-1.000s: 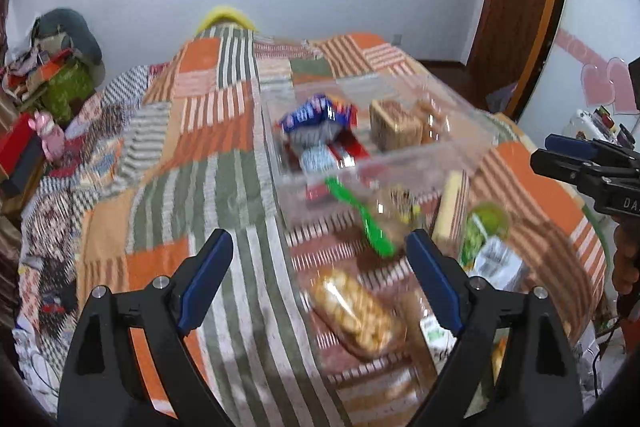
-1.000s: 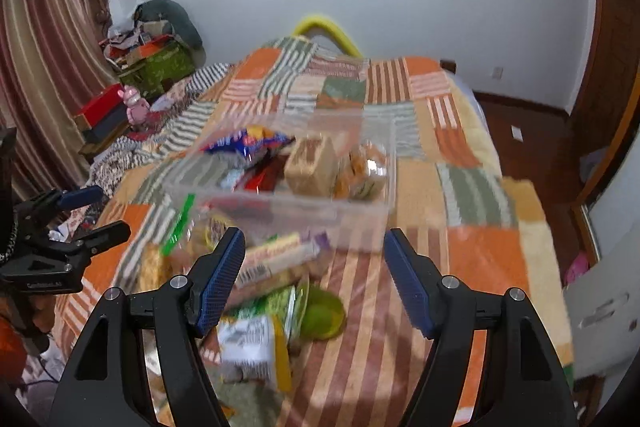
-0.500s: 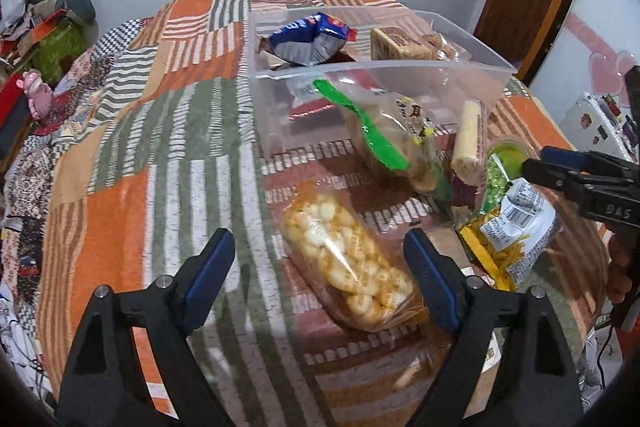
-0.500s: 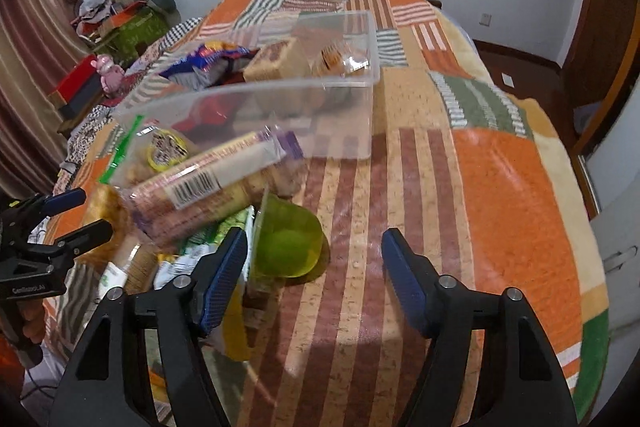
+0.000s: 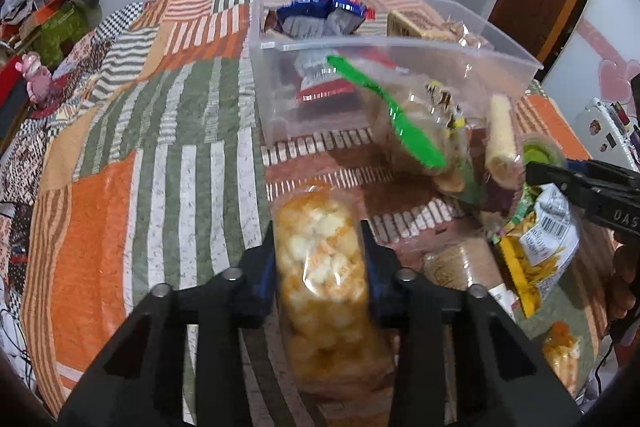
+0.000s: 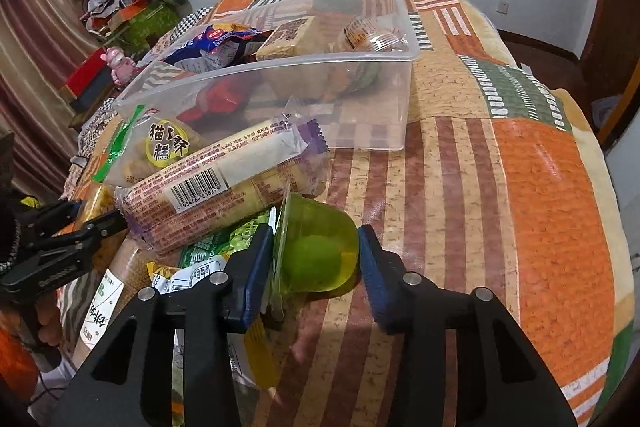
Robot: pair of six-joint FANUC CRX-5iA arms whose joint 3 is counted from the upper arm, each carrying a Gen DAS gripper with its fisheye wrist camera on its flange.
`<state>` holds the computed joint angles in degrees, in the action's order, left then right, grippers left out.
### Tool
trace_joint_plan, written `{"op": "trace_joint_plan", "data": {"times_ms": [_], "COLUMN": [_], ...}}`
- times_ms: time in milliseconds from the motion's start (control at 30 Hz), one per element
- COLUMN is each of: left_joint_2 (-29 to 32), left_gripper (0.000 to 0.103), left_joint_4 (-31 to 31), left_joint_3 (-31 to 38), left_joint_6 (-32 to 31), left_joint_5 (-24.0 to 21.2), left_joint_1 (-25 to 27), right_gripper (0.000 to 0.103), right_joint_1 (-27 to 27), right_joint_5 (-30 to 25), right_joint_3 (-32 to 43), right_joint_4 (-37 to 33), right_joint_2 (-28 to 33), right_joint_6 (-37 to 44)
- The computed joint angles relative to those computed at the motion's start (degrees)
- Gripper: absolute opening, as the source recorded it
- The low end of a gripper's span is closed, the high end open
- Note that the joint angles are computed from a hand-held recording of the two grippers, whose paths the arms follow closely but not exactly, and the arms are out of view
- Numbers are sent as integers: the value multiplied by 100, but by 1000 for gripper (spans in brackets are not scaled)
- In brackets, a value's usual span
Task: Organize snacks
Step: 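Carry the puffs bag with the left tool while the right tool carries the green cup toward the box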
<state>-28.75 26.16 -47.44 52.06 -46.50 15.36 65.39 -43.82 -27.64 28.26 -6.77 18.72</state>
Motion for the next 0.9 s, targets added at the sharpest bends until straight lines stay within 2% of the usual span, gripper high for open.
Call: {"op": "trace_joint_plan", "data": {"times_ms": [533, 900], "left_joint_2": [-629, -667], "left_gripper": [32, 32], "left_joint_4": [385, 746], "left_joint_3": [-32, 238], "left_joint_6": [-357, -502], "left_joint_5": [-236, 51], "left_joint_1": [431, 353], "right_gripper": [38, 38], "right_joint_1": [81, 70], "right_joint_5": [-77, -161], "right_joint_3": [-276, -227], "right_joint_4": [624, 1366], "right_joint_2": [-322, -430], "right_joint_6": [-748, -1103]}}
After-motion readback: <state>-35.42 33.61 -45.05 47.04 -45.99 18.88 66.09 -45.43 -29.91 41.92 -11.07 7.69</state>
